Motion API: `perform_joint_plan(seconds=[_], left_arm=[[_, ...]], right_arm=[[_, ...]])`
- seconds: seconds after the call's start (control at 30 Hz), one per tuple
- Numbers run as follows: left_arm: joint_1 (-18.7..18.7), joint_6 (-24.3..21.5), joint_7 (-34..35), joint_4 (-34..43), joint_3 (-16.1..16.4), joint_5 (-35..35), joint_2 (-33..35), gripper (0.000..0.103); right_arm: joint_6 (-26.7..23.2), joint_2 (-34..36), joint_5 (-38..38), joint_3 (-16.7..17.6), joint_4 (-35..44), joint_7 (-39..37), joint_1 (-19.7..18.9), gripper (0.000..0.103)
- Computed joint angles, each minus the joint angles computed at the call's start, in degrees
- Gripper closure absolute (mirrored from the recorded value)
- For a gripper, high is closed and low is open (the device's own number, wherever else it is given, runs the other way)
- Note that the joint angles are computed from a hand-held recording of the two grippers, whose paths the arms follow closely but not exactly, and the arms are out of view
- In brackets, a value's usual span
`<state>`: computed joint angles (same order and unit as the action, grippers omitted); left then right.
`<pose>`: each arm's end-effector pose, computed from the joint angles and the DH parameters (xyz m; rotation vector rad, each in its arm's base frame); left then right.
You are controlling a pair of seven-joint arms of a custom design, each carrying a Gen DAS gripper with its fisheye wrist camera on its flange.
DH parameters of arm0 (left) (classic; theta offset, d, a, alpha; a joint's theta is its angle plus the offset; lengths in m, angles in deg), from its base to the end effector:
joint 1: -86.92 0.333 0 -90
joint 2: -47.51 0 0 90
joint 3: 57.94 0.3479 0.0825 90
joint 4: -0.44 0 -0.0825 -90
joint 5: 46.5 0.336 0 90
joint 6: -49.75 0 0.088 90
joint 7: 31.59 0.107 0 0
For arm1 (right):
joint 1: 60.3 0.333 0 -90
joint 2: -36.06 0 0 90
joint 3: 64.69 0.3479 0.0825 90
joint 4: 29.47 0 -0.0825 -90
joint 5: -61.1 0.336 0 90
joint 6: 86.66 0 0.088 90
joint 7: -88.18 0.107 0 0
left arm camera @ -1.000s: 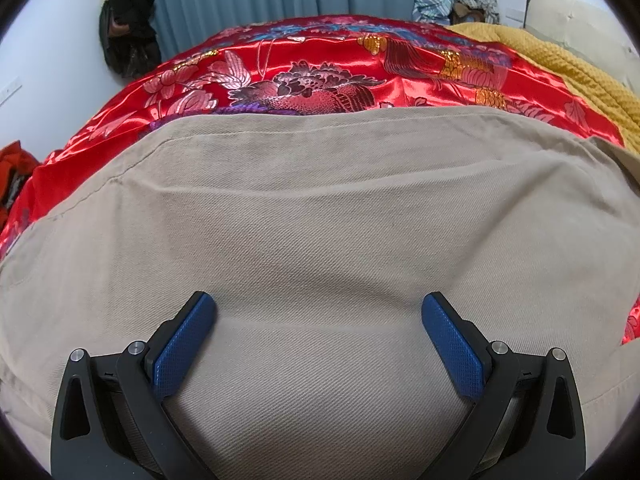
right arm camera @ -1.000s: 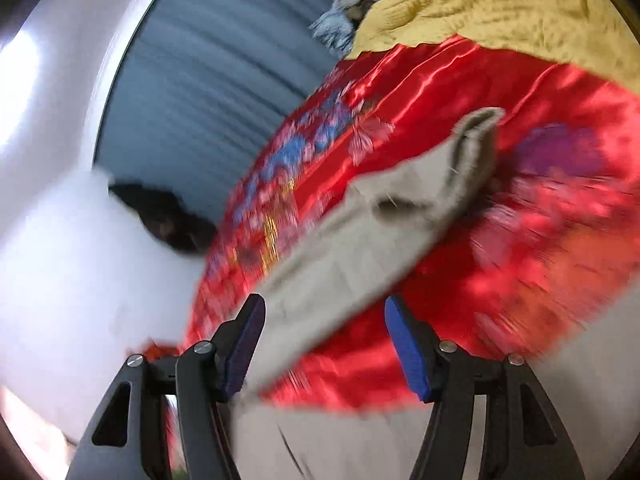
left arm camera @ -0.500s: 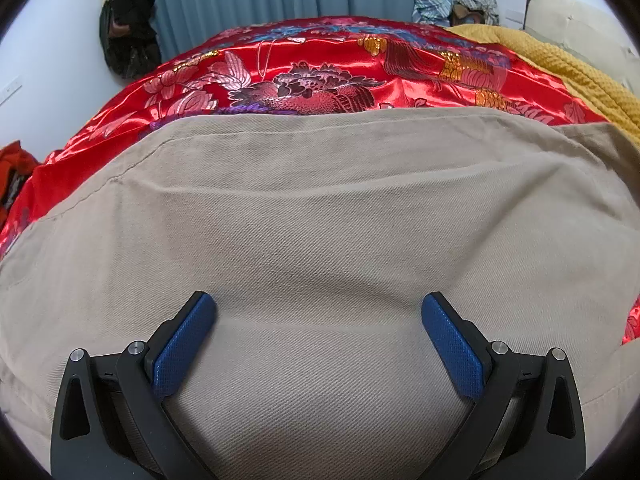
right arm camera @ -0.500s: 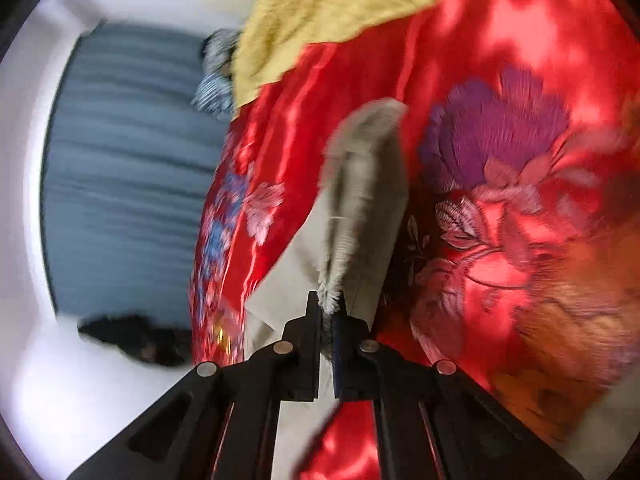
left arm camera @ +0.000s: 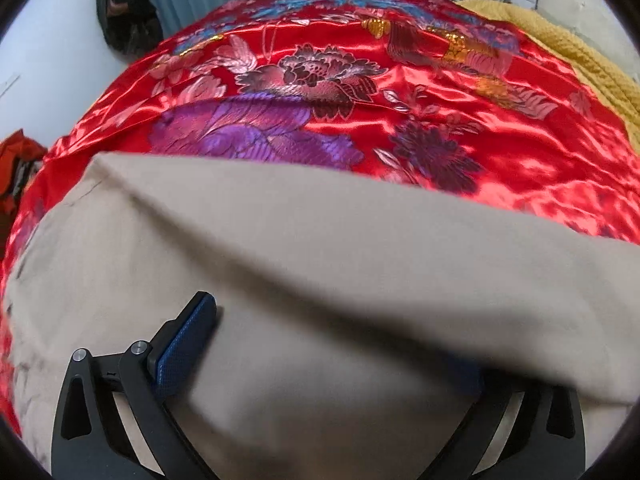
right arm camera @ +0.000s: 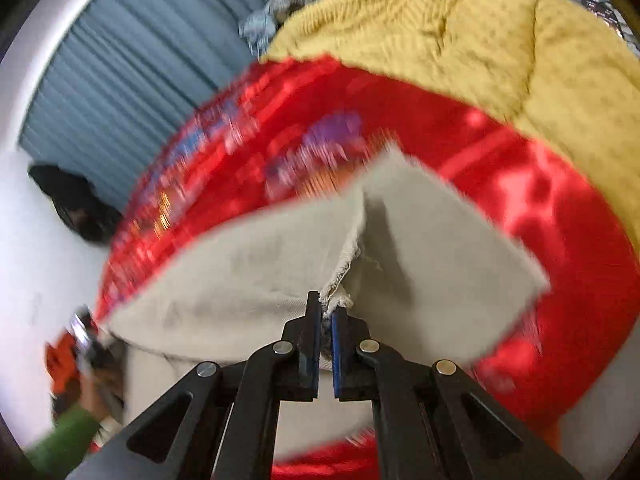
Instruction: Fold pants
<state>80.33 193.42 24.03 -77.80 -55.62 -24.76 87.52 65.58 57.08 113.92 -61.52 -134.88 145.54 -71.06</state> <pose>0.7440 -0.0672 0.4009 -2.0956 1.6225 -0.3502 0.6311 -0.1109 0.4279 -1.4233 1.9507 -0.1387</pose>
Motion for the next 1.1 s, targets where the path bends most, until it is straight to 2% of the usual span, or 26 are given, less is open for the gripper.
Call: perform_joint_plan(seconds=[0.13,0.2,0.27,0.3,0.33,0.43,0.5,0.6,0.7,0.77,0.83,0.87,0.9,0.97,1.03,1.1], left_arm=[[-1.7,3.8,-2.5,-11.4,0.6,2.8,-7.9,0.001],[-2.1,5.4,-3.5,-16.4,0.3,4.3,-11.5,0.001],[-1.8,7.7,-4.1,-21.4,-0.7,4.6,-14.5,0.001],[-2.1,8.2,-4.7,-23.0,-0.6,5.5,-15.4,0.001],[-2.5,8.2,-5.0,-24.4,-0.5,6.6,-15.9,0.001],[-2.9,8.0,-5.9,-26.7,-0.5,8.7,-15.5,0.0],[-3.4,9.6,-8.7,-28.0,0.3,10.4,-16.0,0.0],[-3.4,7.6,-10.1,-27.2,0.1,10.8,-16.7,0.001],[-4.3,12.0,-16.0,-29.9,1.7,15.8,-18.7,0.001],[-4.2,12.2,-17.3,-30.4,1.8,17.9,-18.4,0.001],[-2.1,11.4,-14.7,-30.6,-0.4,15.0,-17.1,0.0],[-1.5,13.4,-15.0,-31.4,-0.4,14.5,-16.7,0.0],[-2.1,16.0,-17.3,-32.4,0.9,15.9,-16.7,0.0],[-2.8,15.0,-17.4,-31.8,1.5,16.4,-16.6,0.0],[-3.0,14.4,-17.3,-31.7,1.4,16.6,-16.8,0.0],[-2.0,13.7,-15.7,-31.8,0.1,14.4,-17.2,0.001]], right_arm=[[3.7,0.6,-0.6,0.0,-0.6,-1.4,0.9,0.098],[3.9,0.5,-2.1,0.1,-0.9,-0.8,1.0,0.097],[4.4,-0.7,-2.0,0.4,-2.7,-1.0,0.9,0.091],[4.1,-0.7,-3.6,-0.3,-2.6,0.3,1.2,0.081],[4.2,-0.8,-3.8,-0.3,-2.8,0.3,1.0,0.073],[5.5,-3.6,-2.6,-0.3,-5.7,-0.9,0.2,0.063],[6.8,-5.1,-2.5,-1.0,-7.3,-0.8,0.4,0.06],[8.9,-8.1,-1.7,-1.8,-10.3,-1.0,0.6,0.059],[9.6,-11.6,2.9,-1.4,-12.8,-5.3,0.6,0.059],[6.9,-13.6,12.1,-0.4,-13.5,-13.3,0.7,0.055],[-0.6,-14.7,21.5,0.0,-13.5,-21.1,1.1,0.043],[-4.2,-14.5,23.2,-0.1,-13.1,-22.2,1.6,0.042],[-8.2,-13.7,24.7,-0.3,-12.5,-22.8,2.2,0.042],[-13.7,-11.1,26.0,-0.9,-10.4,-21.2,3.6,0.042],[-13.6,-7.8,27.3,-1.7,-8.1,-18.0,5.3,0.042],[-8.8,-5.0,25.3,-2.7,-6.5,-11.2,6.9,0.042]])
